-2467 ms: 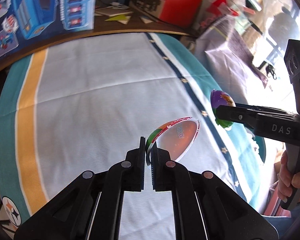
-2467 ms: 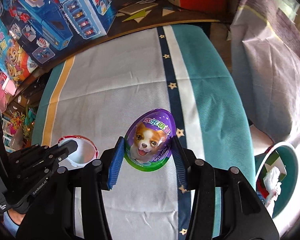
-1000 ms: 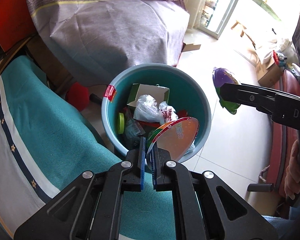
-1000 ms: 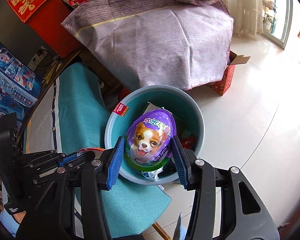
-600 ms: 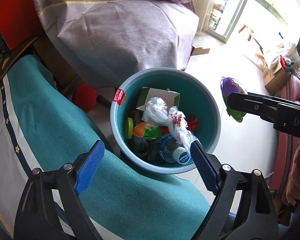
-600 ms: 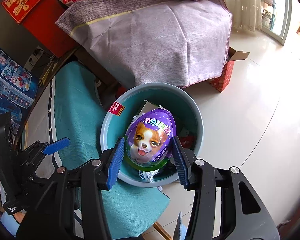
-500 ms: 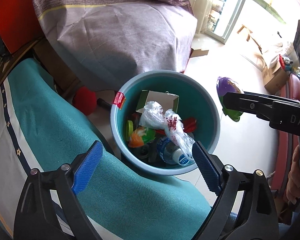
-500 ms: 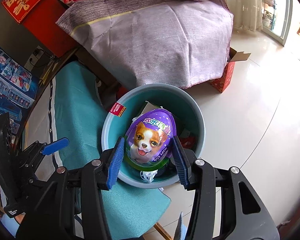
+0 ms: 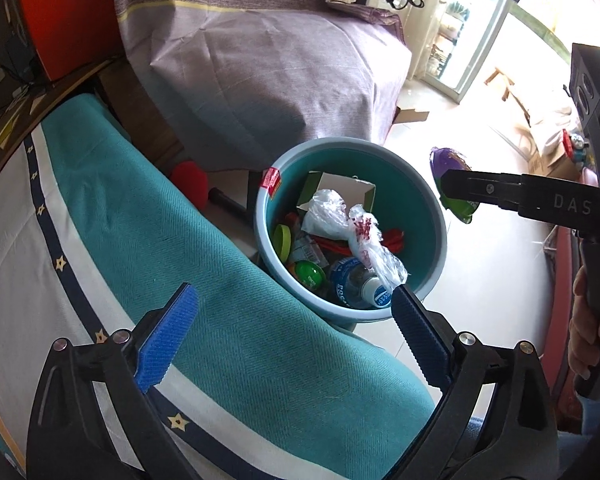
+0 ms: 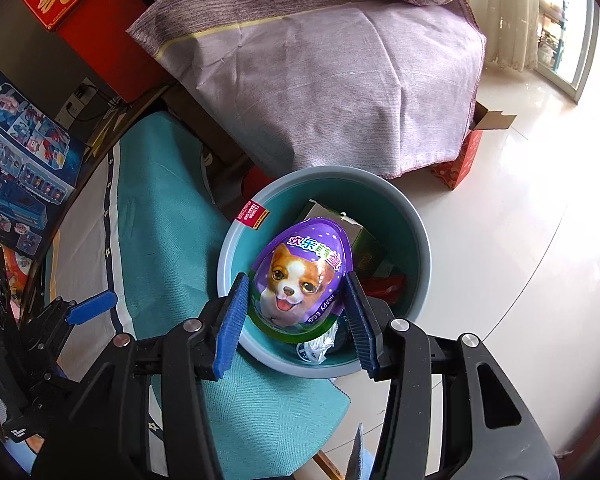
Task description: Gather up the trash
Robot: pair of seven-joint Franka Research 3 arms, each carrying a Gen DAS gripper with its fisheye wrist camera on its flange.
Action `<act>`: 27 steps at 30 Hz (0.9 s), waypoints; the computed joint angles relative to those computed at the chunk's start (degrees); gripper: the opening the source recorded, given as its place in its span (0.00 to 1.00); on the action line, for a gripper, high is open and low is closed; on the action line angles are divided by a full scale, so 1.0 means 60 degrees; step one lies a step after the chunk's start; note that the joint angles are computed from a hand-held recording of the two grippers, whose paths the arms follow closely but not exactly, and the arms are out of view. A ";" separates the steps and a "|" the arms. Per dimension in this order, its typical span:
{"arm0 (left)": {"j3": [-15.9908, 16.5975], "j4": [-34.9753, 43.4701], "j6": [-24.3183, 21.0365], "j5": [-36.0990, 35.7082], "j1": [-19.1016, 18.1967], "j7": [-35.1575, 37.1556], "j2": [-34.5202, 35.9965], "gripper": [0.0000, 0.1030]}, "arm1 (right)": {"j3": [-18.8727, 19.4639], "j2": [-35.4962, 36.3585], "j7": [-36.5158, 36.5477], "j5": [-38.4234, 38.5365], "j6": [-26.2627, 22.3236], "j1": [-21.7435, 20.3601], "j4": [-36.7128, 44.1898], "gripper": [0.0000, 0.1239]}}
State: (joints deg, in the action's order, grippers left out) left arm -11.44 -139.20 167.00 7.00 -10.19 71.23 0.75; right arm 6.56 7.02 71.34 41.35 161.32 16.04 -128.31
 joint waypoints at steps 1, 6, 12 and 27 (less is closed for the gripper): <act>0.0021 -0.0079 0.0051 0.0009 0.0019 -0.0089 -0.0086 0.94 | 0.0008 0.0033 0.0026 -0.0041 -0.0024 0.0020 0.0038 0.37; 0.0128 -0.0336 0.0139 0.0236 0.0085 -0.0550 -0.0420 0.96 | 0.0060 0.0160 0.0121 -0.0202 -0.0230 0.0093 0.0274 0.55; 0.0191 -0.0450 0.0062 0.0016 0.0075 -0.0510 -0.0517 0.96 | -0.0025 0.0031 0.0754 -0.0864 -0.0174 0.0243 0.0181 0.66; 0.0265 -0.1442 0.0342 0.0019 -0.0073 -0.0796 -0.1666 0.96 | -0.0129 -0.1515 0.2047 -0.2570 0.0461 0.0521 -0.1464 0.76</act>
State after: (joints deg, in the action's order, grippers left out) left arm -9.85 -147.85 169.05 7.12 -10.63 66.46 -9.25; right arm 5.79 -2.07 83.62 25.93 164.09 19.16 -137.09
